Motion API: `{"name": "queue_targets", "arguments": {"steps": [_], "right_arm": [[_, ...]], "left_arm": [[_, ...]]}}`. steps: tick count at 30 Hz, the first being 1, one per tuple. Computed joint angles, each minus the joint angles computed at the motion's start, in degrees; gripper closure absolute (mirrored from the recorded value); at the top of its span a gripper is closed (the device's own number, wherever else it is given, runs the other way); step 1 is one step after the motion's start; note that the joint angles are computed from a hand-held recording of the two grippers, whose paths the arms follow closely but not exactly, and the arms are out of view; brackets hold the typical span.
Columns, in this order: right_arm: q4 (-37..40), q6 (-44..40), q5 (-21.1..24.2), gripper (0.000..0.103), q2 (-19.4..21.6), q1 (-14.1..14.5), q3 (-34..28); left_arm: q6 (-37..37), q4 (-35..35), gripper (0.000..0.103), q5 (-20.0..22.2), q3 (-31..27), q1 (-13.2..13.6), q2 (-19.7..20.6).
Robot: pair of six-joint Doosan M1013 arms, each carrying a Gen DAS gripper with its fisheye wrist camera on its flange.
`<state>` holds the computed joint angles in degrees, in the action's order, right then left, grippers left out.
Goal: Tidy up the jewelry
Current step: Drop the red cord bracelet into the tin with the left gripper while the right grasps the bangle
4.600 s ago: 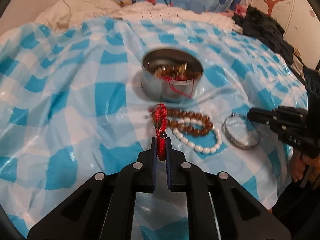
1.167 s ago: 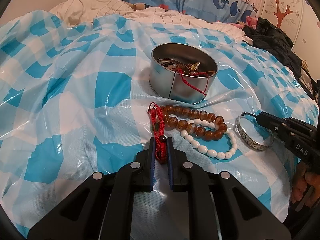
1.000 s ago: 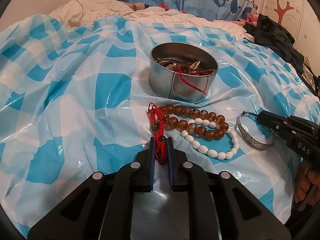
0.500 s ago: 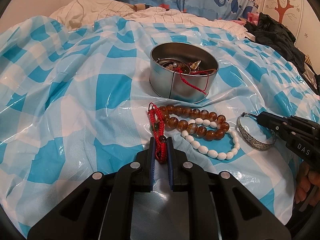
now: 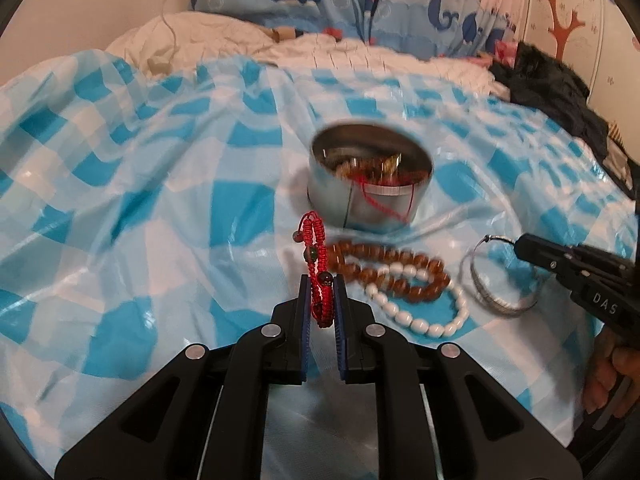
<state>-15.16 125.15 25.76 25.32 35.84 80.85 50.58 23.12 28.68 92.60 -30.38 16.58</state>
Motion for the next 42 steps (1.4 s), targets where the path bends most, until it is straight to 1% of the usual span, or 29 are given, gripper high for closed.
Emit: {"name": "queue_targets", "arguments": {"steps": [3, 5, 6, 7, 10, 11, 13, 14, 15, 16, 17, 18, 19, 20, 22, 23, 24, 25, 26, 27, 29, 30, 31, 32, 33, 35, 38, 40, 42], "right_arm": [[0.04, 0.19, -2.68, 0.096, -0.76, -0.16, 0.24], [0.79, -1.19, -3.94, 0.096, -0.83, -0.29, -0.35], [1.43, -2.13, -4.39, 0.099, -0.74, -0.39, -0.73], [2.49, -3.63, -4.85, 0.099, -0.38, -0.49, -1.53], [5.03, -6.67, -5.66, 0.099, 0.41, -0.74, -3.12], [5.94, -7.52, -5.8, 0.099, 0.58, -0.84, -3.42], [11.92, -13.5, -4.43, 0.099, 0.96, -1.29, -4.25], [13.59, -15.69, -2.66, 0.099, 1.23, -1.32, -4.82], [12.27, -15.16, -1.41, 0.099, 1.4, -1.17, -5.15], [8.82, -12.9, 0.52, 0.097, 1.68, -0.82, -5.66], [7.93, -12.58, 2.6, 0.084, 2.09, -0.72, -6.36], [7.23, -11.88, 3.75, 0.051, 2.29, -0.67, -6.6], [4.57, -8.96, 4.24, 0.038, 2.35, -0.5, -6.44], [2.71, -6.98, 4.63, 0.038, 2.34, -0.39, -6.13], [2.84, -7.13, 6.95, 0.038, 2.79, -0.45, -6.54], [2.72, -6.94, 7.68, 0.038, 3.07, -0.48, -6.74], [2.82, -7.0, 8.33, 0.038, 3.41, -0.49, -7.05], [3.65, -7.88, 9.09, 0.035, 3.91, -0.53, -7.61], [4.36, -8.94, 9.92, 0.034, 4.49, -0.52, -8.29], [4.2, -9.17, 10.35, 0.029, 4.78, -0.44, -8.64], [2.84, -10.35, 13.27, 0.024, 6.2, 0.07, -10.51], [2.37, -10.67, 14.16, 0.024, 6.59, 0.25, -11.05], [1.84, -11.61, 15.25, 0.025, 7.06, 0.53, -11.63], [1.76, -12.45, 15.55, 0.03, 7.19, 0.67, -11.73], [0.56, -11.53, 15.61, 0.041, 7.17, 0.84, -11.63], [1.81, -11.36, 14.88, 0.042, 6.84, 0.5, -11.17], [0.42, -9.24, 13.73, 0.042, 6.1, 0.43, -10.19], [-2.17, -6.39, 11.65, 0.042, 5.04, 0.64, -8.94], [-4.49, -3.68, 7.58, 0.045, 3.62, 0.69, -7.42]], "left_arm": [[-1.33, 0.9, 0.094, -2.14, 0.34, 0.42, -1.19], [-1.59, 1.24, 0.094, -3.05, 0.04, 0.57, -1.51], [-1.06, 1.22, 0.094, -3.43, -0.45, 0.7, -1.39], [-0.9, 1.16, 0.094, -3.64, -0.73, 0.58, -1.3], [3.89, -3.55, 0.094, -5.06, -2.84, 1.06, 0.15], [4.12, -3.68, 0.094, -5.03, -3.33, 0.97, 0.53], [4.33, -3.37, 0.094, -4.89, -4.29, 0.75, 1.18], [5.75, -4.88, 0.094, -5.19, -4.88, 0.94, 1.56], [6.63, -5.92, 0.094, -5.38, -5.22, 1.0, 1.79], [7.58, -6.91, 0.094, -5.36, -5.63, 1.06, 2.08], [9.18, -8.46, 0.094, -5.23, -6.39, 1.18, 2.59], [9.7, -9.1, 0.093, -5.06, -7.13, 1.19, 3.12], [10.63, -10.26, 0.093, -4.92, -7.75, 1.29, 3.58], [12.71, -12.52, 0.093, -4.49, -8.37, 1.4, 4.08], [16.04, -16.01, 0.092, -2.25, -9.95, 1.52, 5.27], [16.99, -17.39, 0.088, -0.88, -10.92, 1.6, 6.14], [17.99, -19.09, 0.079, -0.29, -11.34, 1.67, 6.58], [18.56, -20.43, 0.073, 0.28, -11.59, 1.73, 6.86], [17.9, -20.5, 0.065, 0.67, -11.79, 1.71, 7.06], [18.0, -20.81, 0.064, 0.21, -11.58, 1.63, 6.95], [18.22, -20.87, 0.062, -0.76, -10.98, 1.49, 6.38], [17.62, -20.22, 0.058, -1.27, -10.56, 1.47, 6.01], [17.09, -19.78, 0.057, -1.63, -10.2, 1.51, 5.69], [16.68, -19.82, 0.057, -2.11, -9.71, 1.64, 5.29], [16.42, -20.16, 0.056, -2.31, -9.39, 1.81, 5.01], [14.75, -19.82, 0.056, -2.56, -8.42, 2.12, 4.18], [12.42, -18.2, 0.054, -2.73, -7.0, 2.32, 2.98], [10.26, -16.07, 0.053, -2.41, -5.83, 2.31, 2.08], [8.83, -14.26, 0.052, -1.46, -5.03, 2.22, 1.45]]}}
